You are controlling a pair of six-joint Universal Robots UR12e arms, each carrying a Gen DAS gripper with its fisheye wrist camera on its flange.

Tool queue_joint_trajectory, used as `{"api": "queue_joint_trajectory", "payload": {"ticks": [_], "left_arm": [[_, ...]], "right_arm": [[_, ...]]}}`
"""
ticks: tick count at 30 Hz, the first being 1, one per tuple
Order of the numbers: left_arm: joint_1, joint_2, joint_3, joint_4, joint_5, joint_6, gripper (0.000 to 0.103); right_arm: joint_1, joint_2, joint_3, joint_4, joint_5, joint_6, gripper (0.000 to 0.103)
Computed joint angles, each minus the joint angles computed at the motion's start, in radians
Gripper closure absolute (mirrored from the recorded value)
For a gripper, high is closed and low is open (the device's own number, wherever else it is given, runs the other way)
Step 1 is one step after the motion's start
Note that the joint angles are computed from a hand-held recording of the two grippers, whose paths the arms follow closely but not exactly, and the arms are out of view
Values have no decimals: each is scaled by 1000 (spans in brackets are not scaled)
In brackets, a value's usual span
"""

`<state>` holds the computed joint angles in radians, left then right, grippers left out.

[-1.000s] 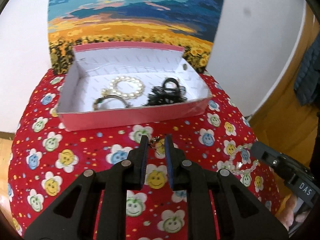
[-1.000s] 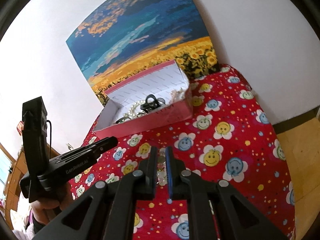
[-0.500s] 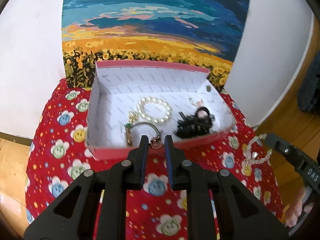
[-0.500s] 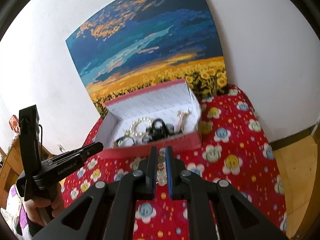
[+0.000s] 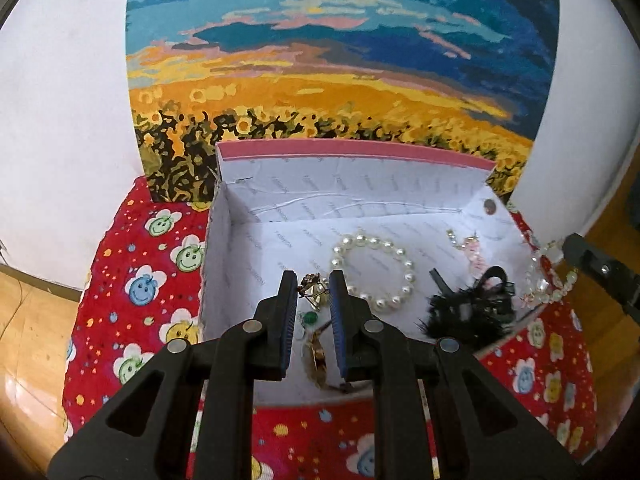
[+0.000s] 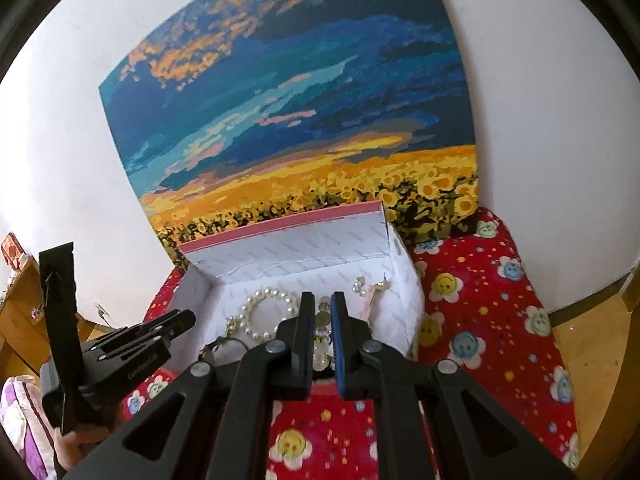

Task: Organize jewelry
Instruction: 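Carry the silver bracelet with the right tool and gold earring with the left tool into the box, then open both tools to drop the bracelet and gold earring in the box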

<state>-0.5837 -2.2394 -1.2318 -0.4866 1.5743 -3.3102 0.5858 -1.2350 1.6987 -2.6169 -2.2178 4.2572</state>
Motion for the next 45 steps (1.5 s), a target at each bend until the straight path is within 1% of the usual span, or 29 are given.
{"api": "queue_joint_trajectory", "payload": {"ticks": [4, 7, 12, 19, 23, 25, 26, 27, 28, 29, 30, 35, 37, 39, 42, 45], "left_arm": [[1, -20, 16, -5, 1, -5, 89], [1, -32, 22, -9, 4, -8, 89], [7, -46, 31, -34, -20, -18, 89], [4, -52, 29, -16, -22, 13, 88], [3, -48, 18, 8, -21, 16, 88], [0, -43, 12, 13, -13, 18, 88], [-1, -41, 11, 7, -9, 19, 88], [-1, -39, 11, -1, -9, 21, 88], [-2, -37, 12, -14, -11, 24, 88], [-2, -35, 11, -21, -15, 25, 88], [-2, -32, 8, -26, -18, 25, 88], [-6, -12, -10, -29, -10, 22, 88], [-4, -1, -21, -29, -19, 19, 88], [-7, 10, -31, -32, -7, 17, 88], [-9, 29, -51, -31, 7, 15, 88], [-7, 50, -77, -33, -3, 9, 88]], "right_arm": [[-21, 16, -3, -5, 24, -4, 94], [-29, 29, -7, 16, 25, 6, 94], [-37, 46, -3, 9, 28, 0, 94], [-50, 52, 9, -7, 50, 2, 93], [-49, 52, 15, -10, 49, 5, 92], [-50, 51, 18, -23, 62, 3, 89], [-50, 50, 20, -31, 67, 3, 80], [-49, 49, 22, -40, 70, 4, 70], [-46, 48, 23, -46, 65, 7, 65], [-43, 48, 23, -56, 58, 5, 56], [-40, 47, 23, -66, 51, 2, 53], [-17, 39, 16, -90, 4, -9, 46], [-9, 36, 10, -94, -6, -19, 46], [1, 33, 5, -95, -15, -27, 45], [10, 28, -5, -58, -14, -15, 45], [21, 24, -7, -33, -6, -1, 45]]}}
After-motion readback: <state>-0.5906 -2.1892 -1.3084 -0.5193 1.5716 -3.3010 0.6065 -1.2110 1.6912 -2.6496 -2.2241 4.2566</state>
